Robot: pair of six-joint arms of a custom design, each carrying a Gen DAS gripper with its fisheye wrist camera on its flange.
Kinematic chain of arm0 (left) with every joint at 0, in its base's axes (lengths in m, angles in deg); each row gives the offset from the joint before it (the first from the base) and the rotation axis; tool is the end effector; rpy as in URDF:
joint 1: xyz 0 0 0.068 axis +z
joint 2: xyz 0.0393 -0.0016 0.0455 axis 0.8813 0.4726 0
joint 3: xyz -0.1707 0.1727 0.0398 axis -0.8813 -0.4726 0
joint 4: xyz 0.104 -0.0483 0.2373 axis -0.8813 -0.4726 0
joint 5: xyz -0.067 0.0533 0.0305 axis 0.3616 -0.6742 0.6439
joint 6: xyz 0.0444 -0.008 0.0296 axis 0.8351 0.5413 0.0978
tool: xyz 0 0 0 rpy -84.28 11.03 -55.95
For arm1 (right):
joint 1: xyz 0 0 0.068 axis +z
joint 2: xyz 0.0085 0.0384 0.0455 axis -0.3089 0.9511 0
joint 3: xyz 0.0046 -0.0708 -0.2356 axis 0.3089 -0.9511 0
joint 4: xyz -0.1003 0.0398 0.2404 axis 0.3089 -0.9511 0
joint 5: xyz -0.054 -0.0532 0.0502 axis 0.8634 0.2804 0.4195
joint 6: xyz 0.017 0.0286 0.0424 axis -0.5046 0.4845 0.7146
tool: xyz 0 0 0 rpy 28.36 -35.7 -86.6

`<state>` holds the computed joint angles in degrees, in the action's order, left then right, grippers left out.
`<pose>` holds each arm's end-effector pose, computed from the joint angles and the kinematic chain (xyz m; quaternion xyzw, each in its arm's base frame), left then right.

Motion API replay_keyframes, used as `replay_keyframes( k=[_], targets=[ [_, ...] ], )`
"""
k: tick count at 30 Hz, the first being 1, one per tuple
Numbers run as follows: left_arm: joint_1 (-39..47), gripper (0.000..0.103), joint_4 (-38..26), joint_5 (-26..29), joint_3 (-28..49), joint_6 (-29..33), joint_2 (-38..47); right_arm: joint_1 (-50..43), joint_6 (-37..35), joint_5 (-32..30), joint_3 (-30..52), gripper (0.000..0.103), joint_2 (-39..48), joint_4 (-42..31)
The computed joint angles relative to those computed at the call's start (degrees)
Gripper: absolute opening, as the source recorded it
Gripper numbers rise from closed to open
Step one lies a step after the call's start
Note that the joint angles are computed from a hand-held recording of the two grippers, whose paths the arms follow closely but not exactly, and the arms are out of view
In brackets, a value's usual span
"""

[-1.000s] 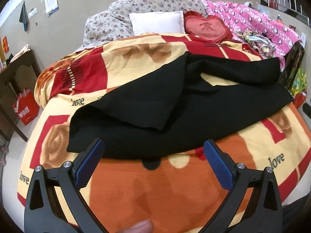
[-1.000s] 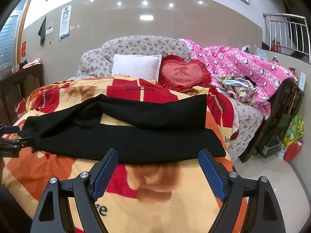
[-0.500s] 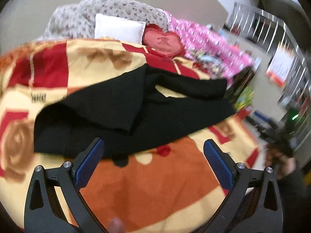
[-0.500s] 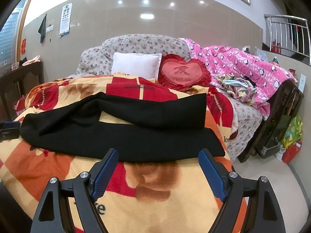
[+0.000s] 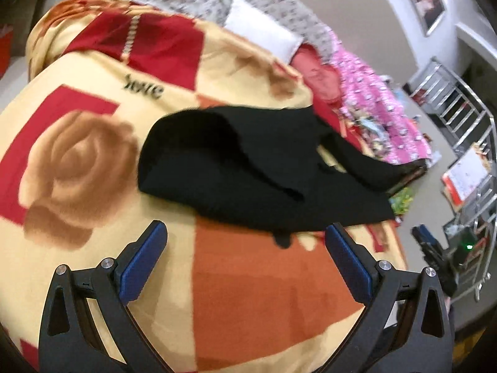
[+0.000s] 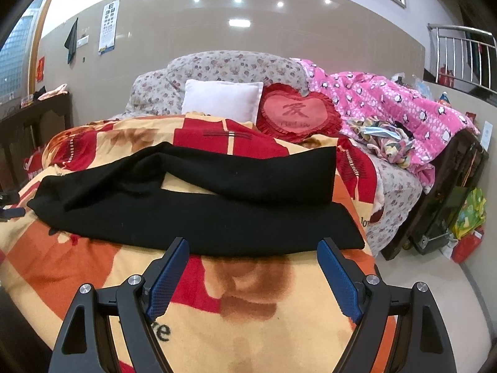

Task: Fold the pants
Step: 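Move the left tool to the pants waistband and close on it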

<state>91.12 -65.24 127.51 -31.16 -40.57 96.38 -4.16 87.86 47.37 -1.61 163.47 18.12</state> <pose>0.2418 0.1070 0.0350 -0.0554 0.9010 -0.2733 0.3322 0.1997 0.0433 0.0754 -0.0567 0.8715 -0.0071 0.4871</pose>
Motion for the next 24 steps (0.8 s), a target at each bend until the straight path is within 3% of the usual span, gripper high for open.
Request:
replay_keyframes(
  k=[4,9,13,15,16,17,19,24],
  targets=[
    [-0.9,0.102,-0.2,0.5,4.6,-1.5,4.7,-0.9,0.8,-1.0,0.0,0.083,-0.1,-0.3],
    [0.2,0.102,-9.4,7.3,16.6,-3.8,12.5,0.0,0.2,-0.1,0.2,0.083,-0.5,-1.4],
    [0.5,0.1,-9.7,7.4,17.0,-3.4,12.3,-0.6,0.4,-0.7,0.3,0.083,-0.6,-1.6],
    [0.1,0.088,-6.6,4.6,14.3,-3.5,10.5,-0.6,0.4,-0.6,0.4,0.083,-0.7,-1.9],
    [-0.4,0.069,-4.8,2.0,12.9,-3.5,9.5,-0.7,0.3,-0.7,0.4,0.083,-0.8,-1.9],
    [-0.7,0.042,-3.8,-0.3,12.2,-3.6,9.1,-0.7,0.2,-0.6,0.3,0.083,-0.7,-1.7],
    [-0.4,0.022,-3.3,-2.2,12.1,-4.1,9.7,-0.8,0.2,-0.2,0.3,0.083,-0.5,-1.3],
    [-2.3,0.021,4.4,-6.8,6.7,-4.7,6.2,-6.8,3.6,-1.6,-0.6,0.083,-2.5,-1.8]
  ],
)
